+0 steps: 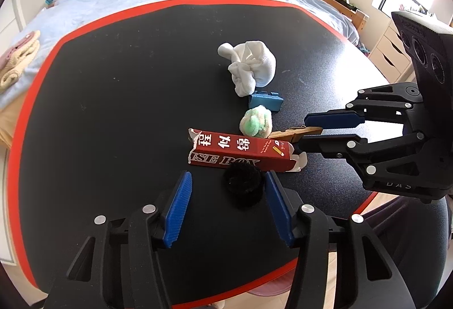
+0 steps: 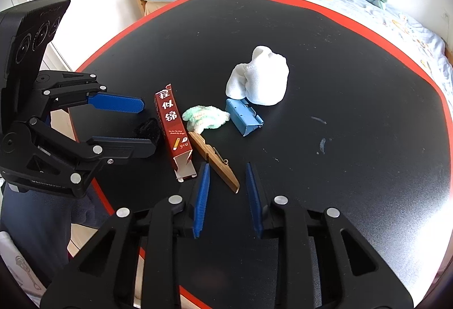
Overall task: Collect trash
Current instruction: 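Grasp the black round object with the left tool while the right tool grasps the wooden clothespin, then carry both items over the wastebasket and open both tools to drop them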
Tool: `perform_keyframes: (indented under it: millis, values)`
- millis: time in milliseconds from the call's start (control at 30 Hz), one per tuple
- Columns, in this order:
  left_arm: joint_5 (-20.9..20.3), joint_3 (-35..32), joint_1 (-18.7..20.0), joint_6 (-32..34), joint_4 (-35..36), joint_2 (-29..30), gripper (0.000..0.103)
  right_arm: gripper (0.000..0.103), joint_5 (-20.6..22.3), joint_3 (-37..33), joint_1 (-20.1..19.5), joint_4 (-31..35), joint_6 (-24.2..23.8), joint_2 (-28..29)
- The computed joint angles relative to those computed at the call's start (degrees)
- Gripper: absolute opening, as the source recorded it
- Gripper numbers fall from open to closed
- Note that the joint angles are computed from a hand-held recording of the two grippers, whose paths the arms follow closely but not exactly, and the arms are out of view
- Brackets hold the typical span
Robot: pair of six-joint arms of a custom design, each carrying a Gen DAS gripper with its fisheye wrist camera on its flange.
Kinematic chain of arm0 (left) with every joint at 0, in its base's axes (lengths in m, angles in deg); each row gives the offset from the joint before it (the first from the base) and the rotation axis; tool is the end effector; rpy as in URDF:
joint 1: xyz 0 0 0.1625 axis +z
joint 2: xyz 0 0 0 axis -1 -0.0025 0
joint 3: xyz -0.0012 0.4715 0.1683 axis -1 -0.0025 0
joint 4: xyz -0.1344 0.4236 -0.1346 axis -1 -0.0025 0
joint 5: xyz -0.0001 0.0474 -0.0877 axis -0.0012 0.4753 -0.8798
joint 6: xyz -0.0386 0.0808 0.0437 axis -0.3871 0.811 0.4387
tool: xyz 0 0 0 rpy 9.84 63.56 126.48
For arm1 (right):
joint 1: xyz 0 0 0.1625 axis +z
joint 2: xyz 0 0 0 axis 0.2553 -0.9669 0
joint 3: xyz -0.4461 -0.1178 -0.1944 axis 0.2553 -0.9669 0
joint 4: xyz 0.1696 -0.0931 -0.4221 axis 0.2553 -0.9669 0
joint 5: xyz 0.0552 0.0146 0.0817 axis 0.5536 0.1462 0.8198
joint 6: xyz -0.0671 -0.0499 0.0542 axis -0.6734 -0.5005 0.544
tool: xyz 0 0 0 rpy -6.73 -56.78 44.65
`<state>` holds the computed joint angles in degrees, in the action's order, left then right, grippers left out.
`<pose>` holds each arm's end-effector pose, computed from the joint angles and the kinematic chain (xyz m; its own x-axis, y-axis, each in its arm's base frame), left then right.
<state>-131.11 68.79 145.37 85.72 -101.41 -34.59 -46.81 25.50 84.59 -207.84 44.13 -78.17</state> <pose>-0.2363 -0.6572 0.1399 -0.6258 0.6366 -0.4507 0.7136 0.7006 -0.0011 0.1925 -0.6402 0.1706 -0.7135 -0.3821 0.5873 -0.5672 0.8071 -0.1640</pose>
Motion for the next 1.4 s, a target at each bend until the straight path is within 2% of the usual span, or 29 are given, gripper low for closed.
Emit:
perform_keyframes:
  millis: [67, 133, 200, 267, 733, 1400]
  values:
    - [-0.2, -0.3, 0.2, -0.2, 0.4, 0.0, 0.041, 0.018, 0.0, 0.1, 0.1, -0.2, -0.1, 0.0]
    - [-0.4, -0.4, 0.3, -0.6, 0.9, -0.1, 0.028, 0.014, 0.2, 0.2, 0.1, -0.3, 0.2, 0.0]
    - [-0.6, -0.6, 0.4, -0.8, 1.5, -0.2, 0.024, 0.011, 0.5, 0.3, 0.1, -0.1, 0.8, -0.2]
    - [-0.7, -0.6, 0.5, -0.9, 1.9, -0.4, 0.023, 0.007, 0.6, 0.3, 0.1, 0.4, 1.6, -0.4]
    - [-1.8, 1.7, -1.0, -0.4, 1.9, -4.2, 0.023, 0.007, -1.2, 4.1, 2.7, -1.9, 7.4, -4.2]
    - [-5.5, 10.4, -5.4, -0.8, 3.0, -13.1, 0.023, 0.007, -5.9, 17.3, 9.8, -6.1, 18.2, -13.5]
